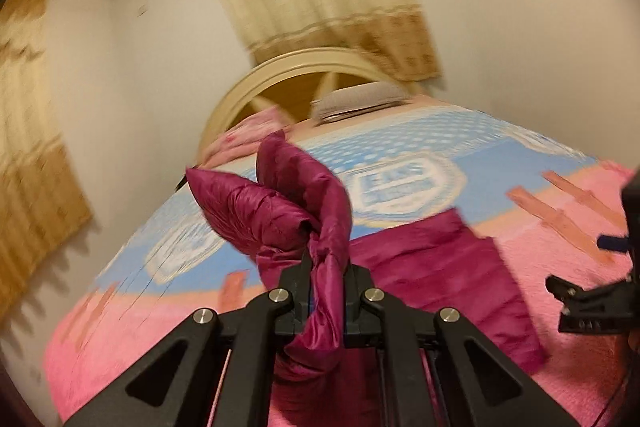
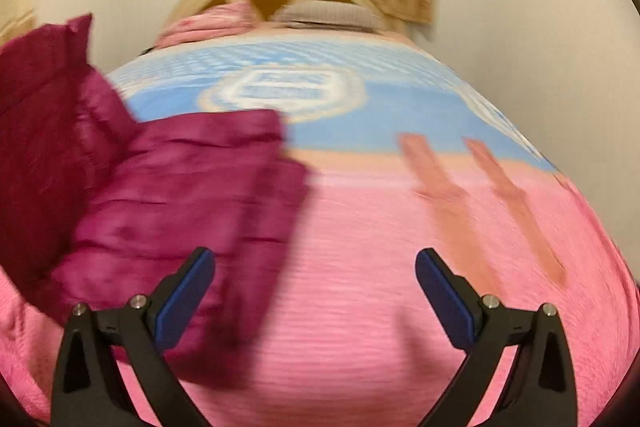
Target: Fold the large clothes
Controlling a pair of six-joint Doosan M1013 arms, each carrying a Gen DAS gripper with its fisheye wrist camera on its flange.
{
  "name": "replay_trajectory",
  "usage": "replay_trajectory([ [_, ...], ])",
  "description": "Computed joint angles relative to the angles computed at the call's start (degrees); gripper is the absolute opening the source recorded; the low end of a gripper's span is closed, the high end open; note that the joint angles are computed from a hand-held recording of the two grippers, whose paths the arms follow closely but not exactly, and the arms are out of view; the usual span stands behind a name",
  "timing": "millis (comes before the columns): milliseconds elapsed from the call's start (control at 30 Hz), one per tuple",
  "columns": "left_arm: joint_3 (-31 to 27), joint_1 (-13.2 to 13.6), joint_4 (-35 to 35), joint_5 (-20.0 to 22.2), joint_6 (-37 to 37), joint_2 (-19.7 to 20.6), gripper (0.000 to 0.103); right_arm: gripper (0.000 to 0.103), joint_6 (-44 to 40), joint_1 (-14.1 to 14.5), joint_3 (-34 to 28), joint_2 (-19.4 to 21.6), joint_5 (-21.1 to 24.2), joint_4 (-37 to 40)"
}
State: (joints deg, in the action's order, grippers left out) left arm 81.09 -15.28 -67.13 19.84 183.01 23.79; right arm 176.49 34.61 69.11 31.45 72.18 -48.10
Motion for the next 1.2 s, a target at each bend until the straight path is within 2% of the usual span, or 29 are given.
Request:
replay_trajectory([
  [100, 1.18, -2.77, 2.97, -0.48, 1.26, 0.34, 0.007, 0.102, 1.43, -0.8, 2.15, -1.14, 1.27, 0.99],
  [200, 3.18, -5.47, 3.73, -3.54, 5.88, 0.99, 0.007, 0.102, 2.81, -1.5, 4.38, -1.76, 2.12, 3.31],
  [300, 4.17, -7.11, 13.61, -2.87, 0.06, 1.73, 0.007, 0.102, 5.24, -1.92, 7.39, -3.3, 2.3, 4.19],
  [333, 4.79, -7.48, 13.98, -2.94, 0.75, 1.62, 0.007, 0.102, 5.53, -2.12, 7.65, -3.45, 2.4, 4.38],
  [467, 8.36, -8.03, 3.57, -5.34, 14.53, 0.75, 0.011, 0.102, 8.73, -2.09, 9.4, -4.43, 2.49, 4.72],
  [500, 8.47, -8.09, 2.8, -5.66, 15.38, 0.73, 0.011, 0.102, 8.95, -2.15, 9.74, -4.6, 2.11, 5.13],
  [600, 7.59, -7.97, 8.96, -4.4, 8.32, 0.69, 0.013, 0.102, 7.75, -2.37, 9.26, -4.26, 2.13, 5.8],
  [667, 7.46, -8.04, 10.0, -4.49, 6.81, 0.25, 0.015, 0.102, 7.23, -2.39, 9.18, -4.16, 2.08, 5.81],
  [733, 7.49, -8.02, 9.08, -4.55, 7.86, -0.11, 0.023, 0.102, 7.45, -2.58, 9.59, -4.32, 1.61, 6.19],
  [767, 7.69, -7.68, 8.27, -3.54, 8.81, -0.54, 0.036, 0.102, 7.84, -2.56, 9.74, -4.44, 1.4, 6.21],
  [800, 8.01, -7.51, 8.36, -3.14, 8.91, -0.94, 0.055, 0.102, 7.99, -2.61, 9.86, -4.48, 1.24, 6.17],
  [867, 8.88, -7.27, 6.02, -3.33, 11.46, -1.68, 0.071, 0.102, 7.81, -2.6, 9.73, -4.4, 1.4, 6.25],
  [933, 10.61, -6.42, -1.85, -2.36, 20.67, -2.96, 0.073, 0.102, 7.4, -2.65, 9.69, -4.4, 1.55, 6.51],
  [1033, 12.82, -5.03, -7.17, -0.01, 28.37, -4.91, 0.073, 0.103, 7.33, -2.76, 9.89, -4.49, 1.33, 6.55],
  [1133, 13.65, -2.46, -9.95, 4.08, 31.4, -6.28, 0.076, 0.103, 7.38, -2.77, 10.16, -4.67, 1.05, 6.49],
  [1200, 13.53, -0.94, -12.62, 3.79, 33.31, -6.41, 0.081, 0.103, 7.94, -2.75, 10.56, -4.93, 0.55, 6.22],
])
